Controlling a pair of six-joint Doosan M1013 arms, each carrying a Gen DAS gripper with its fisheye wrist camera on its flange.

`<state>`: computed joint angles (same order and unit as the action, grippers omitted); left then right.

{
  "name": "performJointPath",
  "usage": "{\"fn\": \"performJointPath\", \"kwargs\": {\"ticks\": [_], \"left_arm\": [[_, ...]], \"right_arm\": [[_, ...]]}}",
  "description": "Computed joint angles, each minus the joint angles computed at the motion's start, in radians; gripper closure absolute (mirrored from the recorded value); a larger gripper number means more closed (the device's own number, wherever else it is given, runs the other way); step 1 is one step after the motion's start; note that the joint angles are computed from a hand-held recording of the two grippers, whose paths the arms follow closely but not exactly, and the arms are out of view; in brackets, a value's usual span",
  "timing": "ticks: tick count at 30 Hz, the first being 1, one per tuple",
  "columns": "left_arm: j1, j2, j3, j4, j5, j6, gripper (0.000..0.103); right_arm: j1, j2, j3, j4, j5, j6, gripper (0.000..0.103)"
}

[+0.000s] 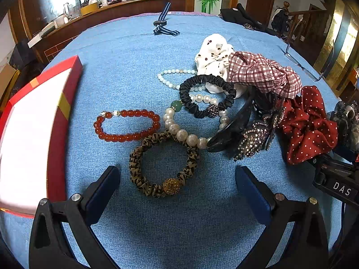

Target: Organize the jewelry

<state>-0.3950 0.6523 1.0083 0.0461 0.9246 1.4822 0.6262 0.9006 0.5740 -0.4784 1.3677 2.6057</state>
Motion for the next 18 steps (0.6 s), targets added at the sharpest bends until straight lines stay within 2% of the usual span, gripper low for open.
{"fn": "performJointPath", "kwargs": {"ticks": [18], "left_arm": [[0.003,-0.005,0.0,0.004,0.003,-0.004,0.0]], "right_arm": [[0.002,0.006,-0.016,-0.002,0.014,0.008,0.0]]}}
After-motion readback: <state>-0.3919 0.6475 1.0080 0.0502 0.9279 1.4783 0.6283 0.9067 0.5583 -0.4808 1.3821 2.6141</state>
